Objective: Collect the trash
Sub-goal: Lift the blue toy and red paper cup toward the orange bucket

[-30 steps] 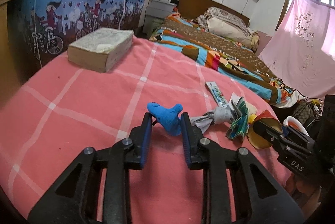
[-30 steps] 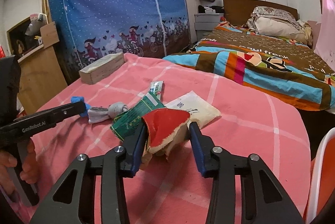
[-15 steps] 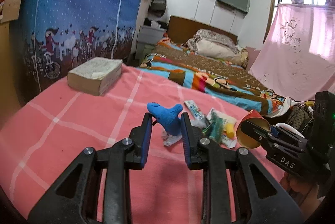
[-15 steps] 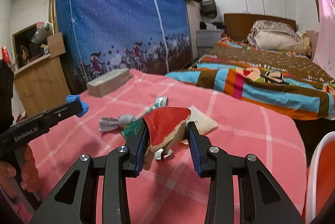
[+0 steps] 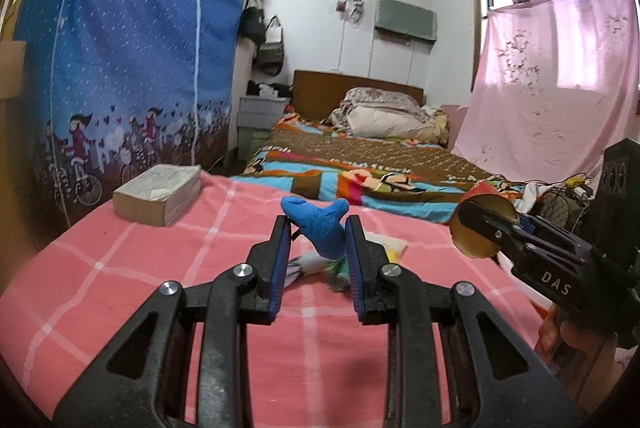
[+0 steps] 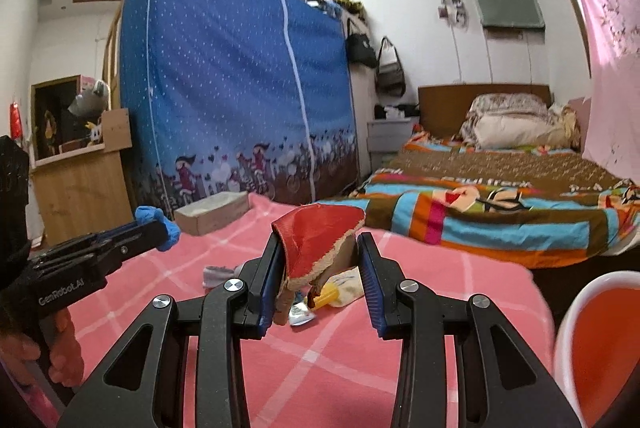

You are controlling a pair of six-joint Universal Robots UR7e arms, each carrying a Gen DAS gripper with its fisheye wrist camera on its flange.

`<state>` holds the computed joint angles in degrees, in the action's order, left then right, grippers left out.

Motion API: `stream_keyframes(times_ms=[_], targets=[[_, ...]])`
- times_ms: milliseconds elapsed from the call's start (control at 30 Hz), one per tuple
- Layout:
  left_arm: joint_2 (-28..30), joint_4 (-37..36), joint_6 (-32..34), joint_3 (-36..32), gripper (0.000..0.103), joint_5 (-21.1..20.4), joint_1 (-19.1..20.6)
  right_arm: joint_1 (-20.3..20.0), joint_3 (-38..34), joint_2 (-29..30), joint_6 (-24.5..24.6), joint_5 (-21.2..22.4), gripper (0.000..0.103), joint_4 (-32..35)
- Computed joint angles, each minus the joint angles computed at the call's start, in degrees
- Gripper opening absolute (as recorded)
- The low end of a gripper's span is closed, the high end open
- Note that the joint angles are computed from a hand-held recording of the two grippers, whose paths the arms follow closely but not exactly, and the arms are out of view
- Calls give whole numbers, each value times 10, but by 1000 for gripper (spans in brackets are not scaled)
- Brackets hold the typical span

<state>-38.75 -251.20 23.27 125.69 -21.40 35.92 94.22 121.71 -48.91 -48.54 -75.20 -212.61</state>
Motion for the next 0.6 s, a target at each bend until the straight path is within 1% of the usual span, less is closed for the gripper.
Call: stream_keyframes(times_ms=[167, 300, 433, 600], targets=[[24, -17, 51, -30, 31, -16, -15, -13, 14, -21, 1, 22, 35, -33], [38, -18, 86, -57, 31, -33, -24, -26, 21, -43, 12, 39, 35, -41], [50, 6, 90, -84, 31, -62, -27, -39, 29, -63, 25, 51, 35, -63], [62, 75, 62, -117, 31, -108, -23, -59, 37, -90, 53, 52, 35, -91]])
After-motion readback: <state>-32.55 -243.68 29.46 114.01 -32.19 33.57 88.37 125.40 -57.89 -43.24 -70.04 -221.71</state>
